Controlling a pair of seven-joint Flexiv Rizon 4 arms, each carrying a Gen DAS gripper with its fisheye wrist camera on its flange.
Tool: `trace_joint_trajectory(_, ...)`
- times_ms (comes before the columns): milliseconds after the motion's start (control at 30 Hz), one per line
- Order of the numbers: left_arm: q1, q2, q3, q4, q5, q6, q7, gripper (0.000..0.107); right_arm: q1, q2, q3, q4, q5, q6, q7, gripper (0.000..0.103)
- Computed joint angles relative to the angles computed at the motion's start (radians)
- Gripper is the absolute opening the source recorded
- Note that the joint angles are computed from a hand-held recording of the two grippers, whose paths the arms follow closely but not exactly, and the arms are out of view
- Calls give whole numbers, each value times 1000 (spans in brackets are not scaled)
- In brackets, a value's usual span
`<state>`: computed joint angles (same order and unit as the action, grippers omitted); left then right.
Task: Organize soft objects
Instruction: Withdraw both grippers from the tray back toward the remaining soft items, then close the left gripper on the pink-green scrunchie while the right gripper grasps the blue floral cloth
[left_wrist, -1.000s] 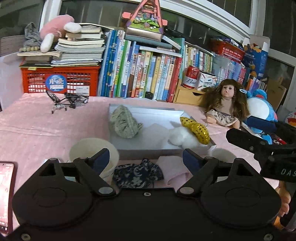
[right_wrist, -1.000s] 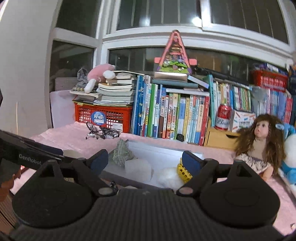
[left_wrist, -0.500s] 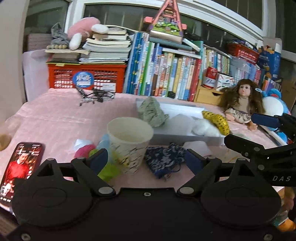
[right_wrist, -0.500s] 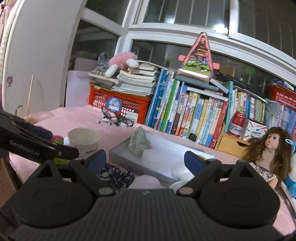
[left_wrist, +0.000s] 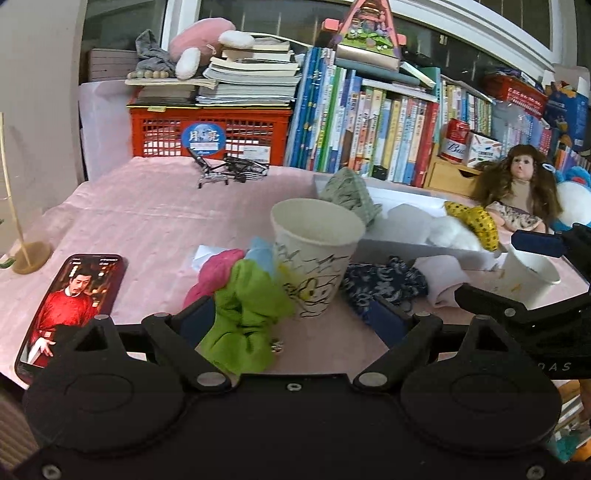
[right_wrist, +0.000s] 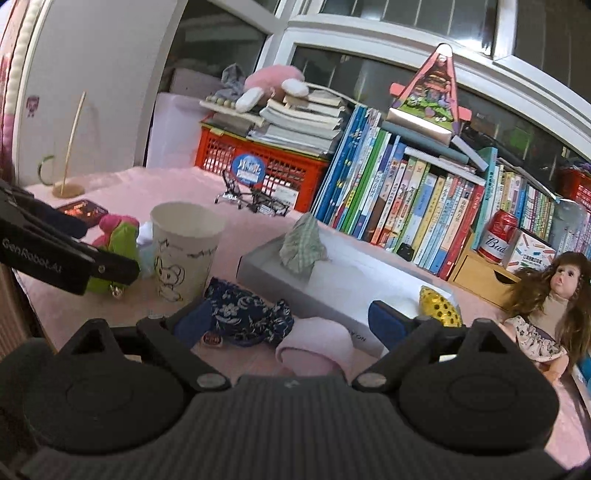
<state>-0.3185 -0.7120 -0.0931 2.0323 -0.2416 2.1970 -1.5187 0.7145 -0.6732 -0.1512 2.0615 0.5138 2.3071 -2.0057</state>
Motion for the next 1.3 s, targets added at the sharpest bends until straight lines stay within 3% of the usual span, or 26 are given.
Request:
trace_joint_trajectory(233,-7,-26,14,-13,-22,-1,18,87,27,-34,-36,-36,-7,-63,-6,96)
trace_joint_trajectory(500,19,-51,-2,-34,0,-27,13,73,88,-83,-118,-78,-17,-137,9,96)
trace_joint_trajectory(767,-14,-75,25,-54,-31,-12,41,68,109,-112,-172,-97,-55,-181,88,97)
trace_joint_trajectory(1300,-39,-81,45,-48,-95,9,85,62,60,-132,-143,-127,-196,-177,120,97)
